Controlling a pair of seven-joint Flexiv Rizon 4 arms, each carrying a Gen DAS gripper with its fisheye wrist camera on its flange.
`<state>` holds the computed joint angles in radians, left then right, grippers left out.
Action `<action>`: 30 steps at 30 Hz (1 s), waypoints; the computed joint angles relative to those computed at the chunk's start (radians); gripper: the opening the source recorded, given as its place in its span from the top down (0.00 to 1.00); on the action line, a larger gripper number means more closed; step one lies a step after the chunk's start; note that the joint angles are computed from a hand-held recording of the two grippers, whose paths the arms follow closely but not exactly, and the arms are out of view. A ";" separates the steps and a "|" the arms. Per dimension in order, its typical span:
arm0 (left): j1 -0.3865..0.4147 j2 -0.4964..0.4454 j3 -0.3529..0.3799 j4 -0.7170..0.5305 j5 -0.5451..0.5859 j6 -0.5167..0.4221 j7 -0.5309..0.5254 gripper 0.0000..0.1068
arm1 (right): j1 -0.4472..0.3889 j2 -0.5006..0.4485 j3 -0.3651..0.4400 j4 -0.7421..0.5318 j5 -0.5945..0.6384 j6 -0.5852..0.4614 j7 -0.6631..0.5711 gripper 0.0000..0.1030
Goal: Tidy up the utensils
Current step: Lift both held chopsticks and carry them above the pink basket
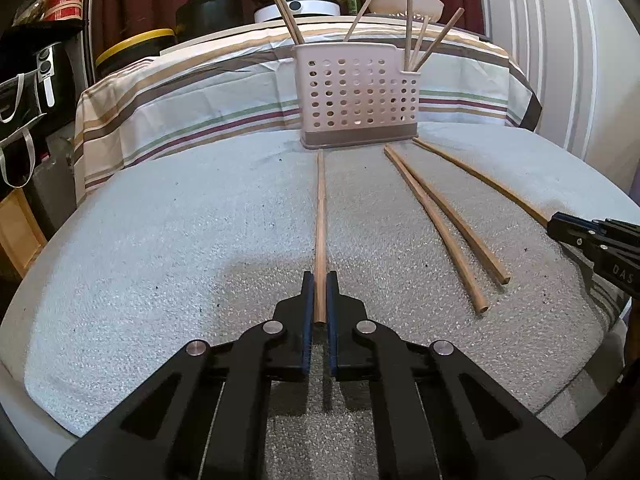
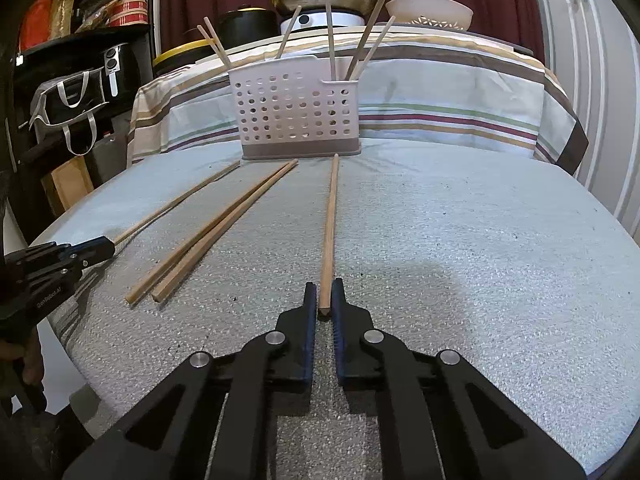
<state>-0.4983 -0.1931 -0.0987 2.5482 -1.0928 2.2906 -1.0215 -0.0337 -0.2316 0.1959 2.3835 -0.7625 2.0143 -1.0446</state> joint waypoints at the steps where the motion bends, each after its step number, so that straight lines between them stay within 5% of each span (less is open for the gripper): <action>1: 0.002 0.002 0.001 0.003 0.007 0.002 -0.008 0.94 | 0.000 0.001 0.000 0.000 0.000 -0.002 0.000 0.93; 23: -0.023 0.013 -0.021 -0.020 -0.068 0.031 0.070 0.94 | 0.127 0.066 -0.037 0.034 0.270 0.030 -0.185 0.93; 30: -0.032 0.027 -0.034 -0.038 -0.116 0.045 0.100 0.94 | 0.080 0.073 -0.028 0.022 0.202 0.062 -0.125 0.93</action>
